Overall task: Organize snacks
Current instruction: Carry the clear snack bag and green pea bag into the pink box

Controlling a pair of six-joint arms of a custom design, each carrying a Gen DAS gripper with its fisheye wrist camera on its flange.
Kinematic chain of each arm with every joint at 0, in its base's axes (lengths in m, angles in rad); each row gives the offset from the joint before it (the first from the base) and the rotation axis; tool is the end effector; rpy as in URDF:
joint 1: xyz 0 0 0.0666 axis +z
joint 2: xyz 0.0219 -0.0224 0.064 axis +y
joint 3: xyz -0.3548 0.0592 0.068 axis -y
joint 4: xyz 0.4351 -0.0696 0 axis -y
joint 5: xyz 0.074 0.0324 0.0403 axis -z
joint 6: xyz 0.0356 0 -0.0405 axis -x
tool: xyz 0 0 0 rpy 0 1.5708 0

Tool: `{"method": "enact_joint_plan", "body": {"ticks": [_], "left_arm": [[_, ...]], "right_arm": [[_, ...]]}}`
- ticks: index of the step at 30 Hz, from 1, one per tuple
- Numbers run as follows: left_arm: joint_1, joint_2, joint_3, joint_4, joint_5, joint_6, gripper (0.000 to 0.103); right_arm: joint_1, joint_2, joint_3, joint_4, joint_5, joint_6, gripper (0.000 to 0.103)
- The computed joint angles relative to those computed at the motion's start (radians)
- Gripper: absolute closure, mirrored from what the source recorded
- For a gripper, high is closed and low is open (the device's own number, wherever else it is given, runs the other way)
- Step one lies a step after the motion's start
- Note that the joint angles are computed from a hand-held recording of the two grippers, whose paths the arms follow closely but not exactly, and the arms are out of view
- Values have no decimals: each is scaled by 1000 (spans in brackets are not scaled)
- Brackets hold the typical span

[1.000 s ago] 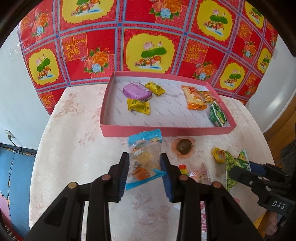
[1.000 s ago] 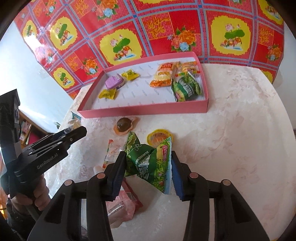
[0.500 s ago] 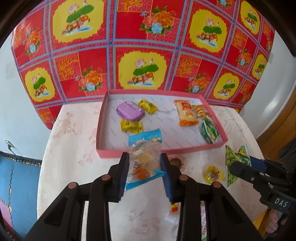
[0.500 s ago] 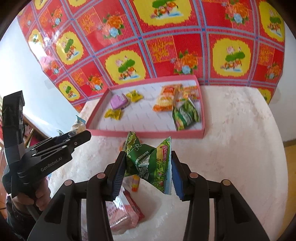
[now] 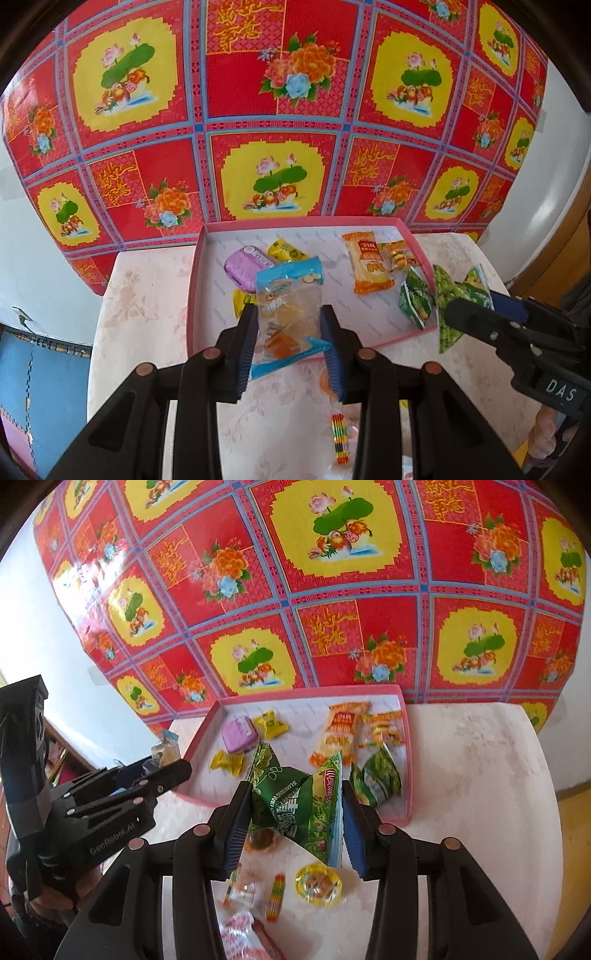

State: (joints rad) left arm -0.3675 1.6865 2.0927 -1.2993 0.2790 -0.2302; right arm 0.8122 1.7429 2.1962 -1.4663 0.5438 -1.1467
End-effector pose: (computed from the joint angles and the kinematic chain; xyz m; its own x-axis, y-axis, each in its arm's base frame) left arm 0.5542 -0.2243 0.5627 -0.5922 0.4631 -0.6594 0.6591 0.7492 -0.0658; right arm 0.4236 0.4196 0.5703 -0.6345 0.4643 -0.6179 0.3539 0.8853 0.3018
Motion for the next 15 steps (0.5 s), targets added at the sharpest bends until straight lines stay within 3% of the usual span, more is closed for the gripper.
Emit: {"method": "enact_joint_plan", "body": {"ticks": [15], "left_arm": [[6, 82, 23, -11, -35, 14, 68]], "right_arm": [[-58, 21, -62, 95, -101, 24, 57]]}}
